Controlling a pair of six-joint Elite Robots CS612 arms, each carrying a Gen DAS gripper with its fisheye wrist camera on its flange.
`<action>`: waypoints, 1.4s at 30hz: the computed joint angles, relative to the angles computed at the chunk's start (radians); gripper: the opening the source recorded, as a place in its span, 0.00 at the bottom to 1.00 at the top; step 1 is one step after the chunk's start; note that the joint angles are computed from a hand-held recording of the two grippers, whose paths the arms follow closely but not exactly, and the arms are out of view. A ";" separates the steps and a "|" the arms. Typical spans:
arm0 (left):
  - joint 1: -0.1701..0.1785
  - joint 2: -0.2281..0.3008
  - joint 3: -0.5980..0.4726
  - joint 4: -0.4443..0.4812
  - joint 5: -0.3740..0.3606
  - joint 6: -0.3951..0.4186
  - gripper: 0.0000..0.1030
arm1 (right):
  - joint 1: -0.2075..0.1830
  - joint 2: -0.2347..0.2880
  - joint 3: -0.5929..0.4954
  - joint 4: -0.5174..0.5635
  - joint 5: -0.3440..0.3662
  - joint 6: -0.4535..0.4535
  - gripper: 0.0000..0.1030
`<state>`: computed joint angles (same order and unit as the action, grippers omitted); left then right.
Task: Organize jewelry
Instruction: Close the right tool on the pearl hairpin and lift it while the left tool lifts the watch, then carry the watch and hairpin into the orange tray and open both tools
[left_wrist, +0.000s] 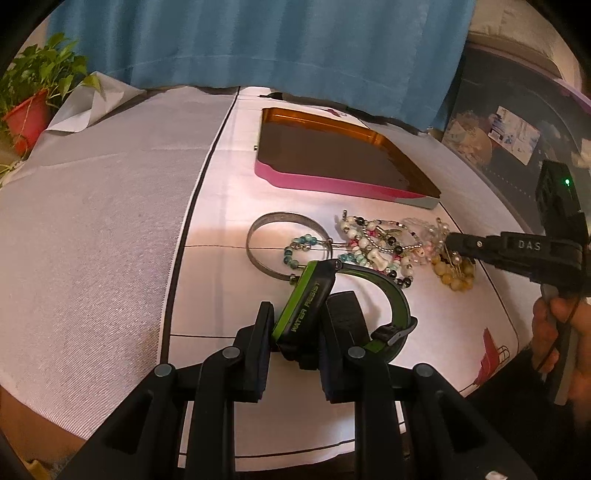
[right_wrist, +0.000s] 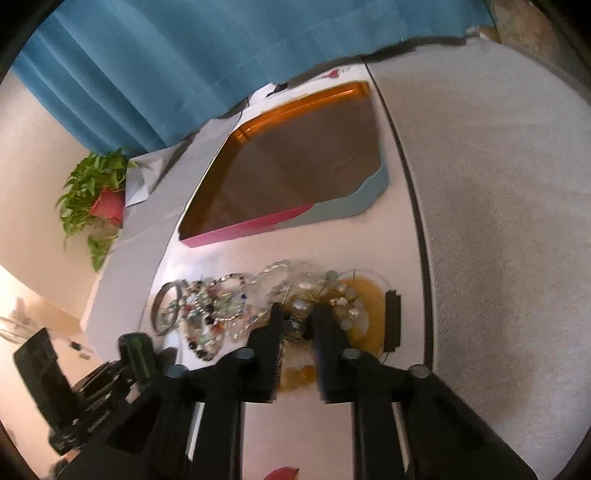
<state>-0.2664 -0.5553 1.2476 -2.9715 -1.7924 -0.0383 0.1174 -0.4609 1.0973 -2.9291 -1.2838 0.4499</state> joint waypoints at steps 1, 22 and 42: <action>0.000 0.001 -0.001 0.001 -0.007 0.003 0.19 | 0.003 -0.002 0.003 -0.008 -0.018 -0.004 0.11; -0.014 0.004 -0.002 -0.016 0.002 0.016 0.21 | -0.004 -0.121 0.239 -0.082 -0.195 -0.084 0.13; -0.023 -0.034 0.029 -0.013 -0.004 -0.020 0.19 | 0.040 -0.159 0.289 -0.197 -0.363 -0.204 0.11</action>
<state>-0.2896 -0.5893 1.2768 -2.9845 -1.7964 -0.0582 0.1574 -0.6200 1.3864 -3.1260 -1.6468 0.2457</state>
